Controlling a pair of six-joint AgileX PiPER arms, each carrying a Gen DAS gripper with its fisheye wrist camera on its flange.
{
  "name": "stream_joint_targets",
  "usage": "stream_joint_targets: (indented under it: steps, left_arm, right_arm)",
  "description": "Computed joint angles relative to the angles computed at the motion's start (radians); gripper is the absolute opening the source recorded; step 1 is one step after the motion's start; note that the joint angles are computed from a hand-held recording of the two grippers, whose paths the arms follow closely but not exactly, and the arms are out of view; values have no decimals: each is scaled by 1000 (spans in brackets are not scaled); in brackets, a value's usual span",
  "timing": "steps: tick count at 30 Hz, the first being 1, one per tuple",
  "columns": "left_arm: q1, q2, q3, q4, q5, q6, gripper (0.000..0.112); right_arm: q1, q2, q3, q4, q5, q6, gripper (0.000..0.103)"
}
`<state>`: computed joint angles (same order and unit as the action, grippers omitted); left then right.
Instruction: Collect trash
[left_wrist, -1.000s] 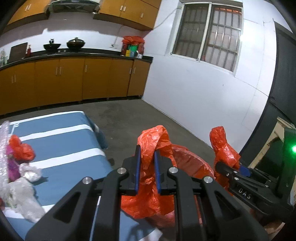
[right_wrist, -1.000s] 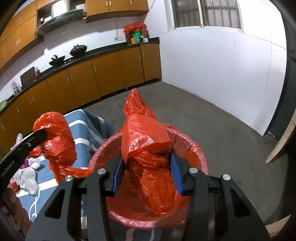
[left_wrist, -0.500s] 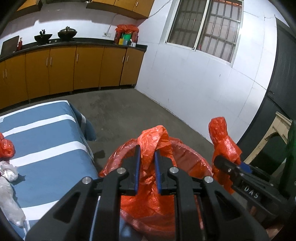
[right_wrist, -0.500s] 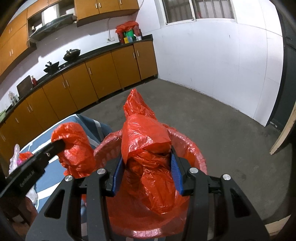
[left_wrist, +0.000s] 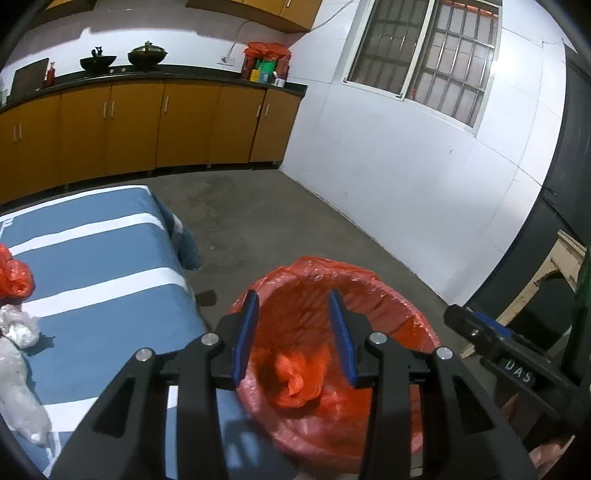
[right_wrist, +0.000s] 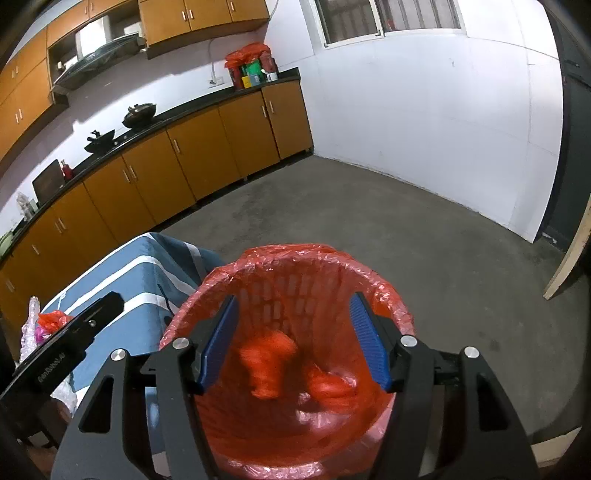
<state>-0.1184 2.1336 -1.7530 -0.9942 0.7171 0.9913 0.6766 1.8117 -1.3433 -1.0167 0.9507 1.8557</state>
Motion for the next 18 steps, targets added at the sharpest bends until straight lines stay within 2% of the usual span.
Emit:
stream_joint_targets:
  steps: [9, 12, 18]
  left_arm:
    - [81, -144, 225, -85, -166, 148, 66]
    - [120, -205, 314, -145, -231, 249, 70]
    - [239, -303, 443, -309, -308, 468, 78]
  right_arm:
    - [54, 71, -123, 0, 104, -120, 63]
    - [75, 114, -194, 3, 116, -182, 63]
    - [109, 254, -441, 39, 106, -351, 63]
